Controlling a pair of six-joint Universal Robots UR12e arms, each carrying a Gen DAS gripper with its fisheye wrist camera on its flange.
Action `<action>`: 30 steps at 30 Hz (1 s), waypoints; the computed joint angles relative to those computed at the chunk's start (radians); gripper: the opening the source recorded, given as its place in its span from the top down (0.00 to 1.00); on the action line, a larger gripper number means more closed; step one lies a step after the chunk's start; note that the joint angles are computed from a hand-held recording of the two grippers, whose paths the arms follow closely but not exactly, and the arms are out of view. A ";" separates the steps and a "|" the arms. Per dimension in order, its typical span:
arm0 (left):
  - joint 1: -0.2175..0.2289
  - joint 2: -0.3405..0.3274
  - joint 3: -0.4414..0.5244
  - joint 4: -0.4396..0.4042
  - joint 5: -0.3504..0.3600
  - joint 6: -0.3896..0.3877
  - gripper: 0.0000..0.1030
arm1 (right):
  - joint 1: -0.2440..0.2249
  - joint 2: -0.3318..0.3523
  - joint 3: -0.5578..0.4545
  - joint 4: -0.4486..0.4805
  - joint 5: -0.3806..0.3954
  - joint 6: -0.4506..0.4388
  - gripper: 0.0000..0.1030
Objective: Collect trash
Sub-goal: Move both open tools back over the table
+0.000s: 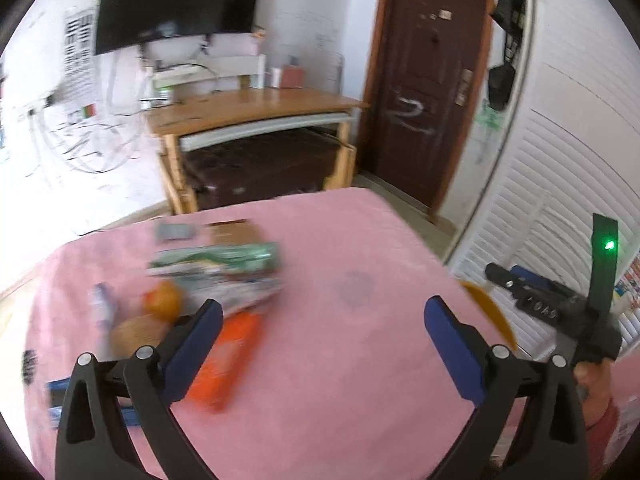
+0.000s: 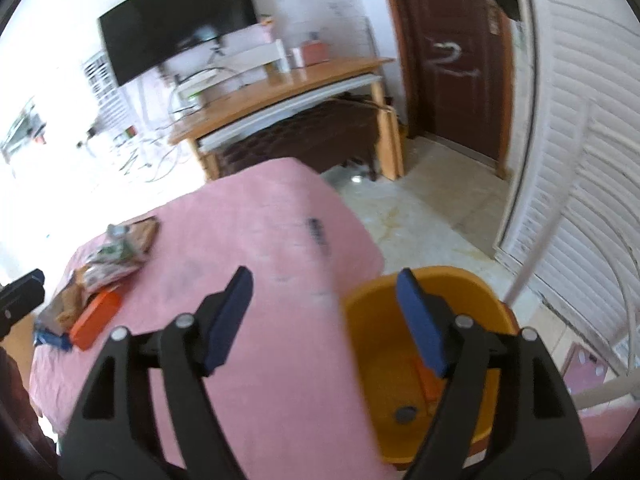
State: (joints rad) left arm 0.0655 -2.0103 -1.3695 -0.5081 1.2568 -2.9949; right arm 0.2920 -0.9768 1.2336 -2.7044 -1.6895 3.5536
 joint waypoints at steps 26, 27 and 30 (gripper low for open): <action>0.181 0.044 -0.122 0.020 -0.028 0.373 0.07 | 0.168 0.219 -0.423 0.321 0.114 -0.298 0.23; 0.184 0.040 -0.120 0.011 -0.042 0.376 0.07 | 0.172 0.228 -0.438 0.337 0.112 -0.303 0.23; 0.191 0.026 -0.107 -0.015 -0.068 0.389 0.07 | 0.184 0.245 -0.469 0.374 0.097 -0.322 0.23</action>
